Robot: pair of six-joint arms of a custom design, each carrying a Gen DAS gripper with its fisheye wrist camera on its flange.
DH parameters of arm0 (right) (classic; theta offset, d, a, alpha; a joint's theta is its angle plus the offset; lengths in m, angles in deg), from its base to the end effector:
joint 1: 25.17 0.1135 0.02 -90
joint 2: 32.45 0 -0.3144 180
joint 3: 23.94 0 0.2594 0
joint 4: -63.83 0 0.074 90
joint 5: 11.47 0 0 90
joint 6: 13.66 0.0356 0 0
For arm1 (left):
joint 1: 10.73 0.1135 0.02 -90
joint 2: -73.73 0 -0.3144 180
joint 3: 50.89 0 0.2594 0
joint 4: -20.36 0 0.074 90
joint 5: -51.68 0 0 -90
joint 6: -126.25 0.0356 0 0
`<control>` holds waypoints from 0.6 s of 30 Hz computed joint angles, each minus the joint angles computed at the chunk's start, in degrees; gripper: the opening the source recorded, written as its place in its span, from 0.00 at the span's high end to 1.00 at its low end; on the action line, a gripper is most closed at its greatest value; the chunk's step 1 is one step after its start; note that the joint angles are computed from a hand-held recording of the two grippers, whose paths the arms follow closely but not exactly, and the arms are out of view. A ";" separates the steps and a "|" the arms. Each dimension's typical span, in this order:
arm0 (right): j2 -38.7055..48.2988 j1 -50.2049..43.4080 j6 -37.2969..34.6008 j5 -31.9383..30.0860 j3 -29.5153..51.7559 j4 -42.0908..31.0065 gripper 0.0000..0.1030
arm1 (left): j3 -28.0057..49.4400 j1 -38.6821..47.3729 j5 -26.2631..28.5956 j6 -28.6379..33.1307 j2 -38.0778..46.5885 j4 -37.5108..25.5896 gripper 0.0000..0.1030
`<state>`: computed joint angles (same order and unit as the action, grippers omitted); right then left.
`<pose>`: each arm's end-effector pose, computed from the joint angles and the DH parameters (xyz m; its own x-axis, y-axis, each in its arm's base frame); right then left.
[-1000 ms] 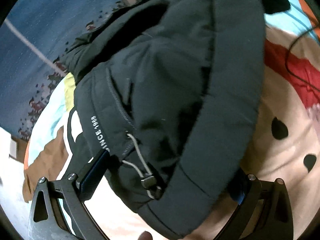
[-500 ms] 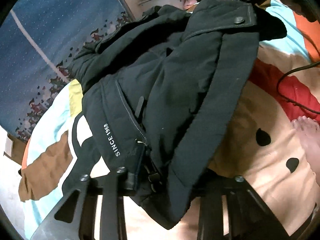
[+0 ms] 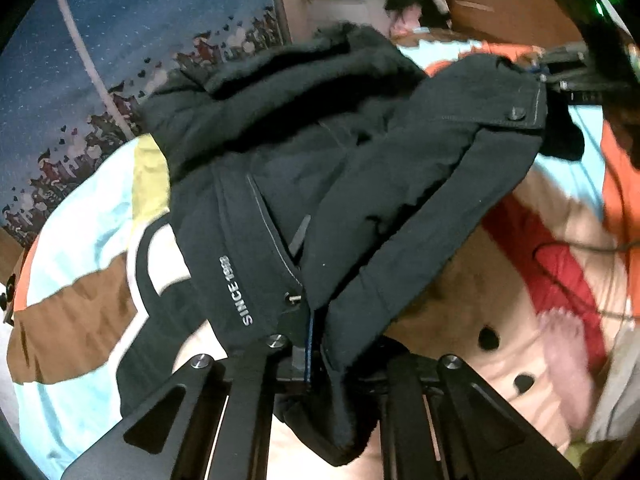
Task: Fold large clothes
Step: 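Grasp the jacket hem with both tools and lift it, then carry the hem over the jacket toward the folded collar with both tools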
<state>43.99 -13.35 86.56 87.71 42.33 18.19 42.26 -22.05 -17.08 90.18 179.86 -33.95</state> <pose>0.2585 0.0483 0.2831 -0.8171 0.0080 -0.5764 0.0310 0.9991 -0.0302 0.3912 -0.0915 0.2584 -0.2738 0.8232 -0.4974 0.9196 0.3756 0.1153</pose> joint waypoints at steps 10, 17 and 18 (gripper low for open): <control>0.74 -4.70 -1.47 1.29 5.33 2.31 0.84 | 18.26 -2.24 3.40 -6.68 4.28 -6.70 0.92; 2.50 -8.59 -3.81 0.09 8.59 4.49 0.85 | 29.10 -4.16 3.01 -10.99 8.77 -8.66 0.93; 2.79 -8.95 -4.04 0.01 9.01 4.75 0.85 | 30.57 -4.28 2.93 -11.20 9.48 -8.96 0.93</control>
